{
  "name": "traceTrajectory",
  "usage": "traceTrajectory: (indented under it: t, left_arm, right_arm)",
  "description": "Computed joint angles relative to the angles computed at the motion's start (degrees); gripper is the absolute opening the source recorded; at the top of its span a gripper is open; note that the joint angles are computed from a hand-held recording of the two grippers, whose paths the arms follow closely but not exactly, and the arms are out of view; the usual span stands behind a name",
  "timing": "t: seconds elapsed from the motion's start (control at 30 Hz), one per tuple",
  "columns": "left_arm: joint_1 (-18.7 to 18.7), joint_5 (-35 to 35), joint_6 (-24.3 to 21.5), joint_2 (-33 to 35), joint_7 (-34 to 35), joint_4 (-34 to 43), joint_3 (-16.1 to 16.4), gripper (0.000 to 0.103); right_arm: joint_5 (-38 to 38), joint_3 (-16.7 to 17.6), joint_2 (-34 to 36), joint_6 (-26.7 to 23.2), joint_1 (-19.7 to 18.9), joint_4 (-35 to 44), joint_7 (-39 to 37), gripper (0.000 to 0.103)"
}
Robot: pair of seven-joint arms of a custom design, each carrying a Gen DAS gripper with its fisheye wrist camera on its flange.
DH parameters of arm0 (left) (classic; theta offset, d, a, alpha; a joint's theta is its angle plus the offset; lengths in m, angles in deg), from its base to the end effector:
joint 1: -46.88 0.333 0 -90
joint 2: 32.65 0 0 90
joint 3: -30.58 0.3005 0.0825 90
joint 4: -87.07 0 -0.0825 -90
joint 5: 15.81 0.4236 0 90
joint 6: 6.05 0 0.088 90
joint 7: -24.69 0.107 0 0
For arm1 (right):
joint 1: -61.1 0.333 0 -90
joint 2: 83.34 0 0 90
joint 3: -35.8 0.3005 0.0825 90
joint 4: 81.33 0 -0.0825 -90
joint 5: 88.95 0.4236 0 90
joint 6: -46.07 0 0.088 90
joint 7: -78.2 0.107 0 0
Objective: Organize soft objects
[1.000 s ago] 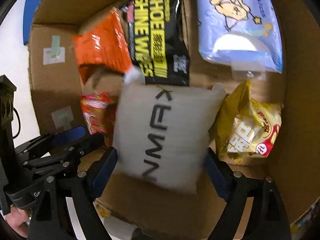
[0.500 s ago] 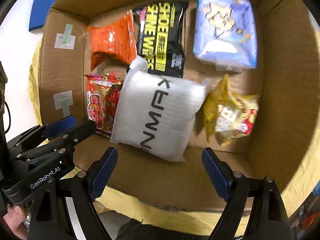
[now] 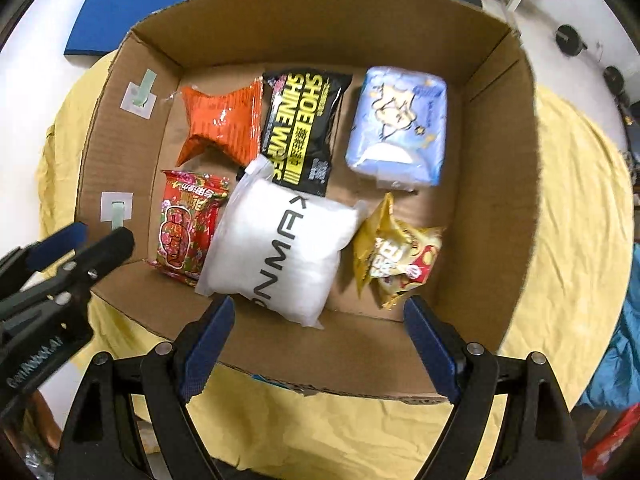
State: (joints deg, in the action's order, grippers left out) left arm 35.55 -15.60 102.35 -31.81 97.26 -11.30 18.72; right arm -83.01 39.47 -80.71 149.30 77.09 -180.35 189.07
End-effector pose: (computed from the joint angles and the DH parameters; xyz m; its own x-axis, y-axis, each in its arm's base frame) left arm 0.5722 -0.2441 0.5545 -0.1045 -0.9934 0.0474 -0.9836 0.0962 -0.1529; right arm 0.5799 0.2158 0.5207 -0.0440 -0.9933 -0.1068 -0.9990 0.0429 0.0125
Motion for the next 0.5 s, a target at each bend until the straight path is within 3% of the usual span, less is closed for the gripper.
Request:
traceTrajectory:
  t: [0.17,0.5]
  left_arm:
    - [0.1,1.6,1.8,0.2,-0.8,0.7,0.0,0.098]
    - [-0.6,3.1,4.5,-1.2,-1.1,-0.4,-0.3,0.103]
  right_arm:
    - [-4.1,0.2,-2.8,1.5,0.2,-1.8,2.7,0.102]
    - [-7.8,0.5,-5.8,3.5,-0.8,-4.9,5.3,0.103]
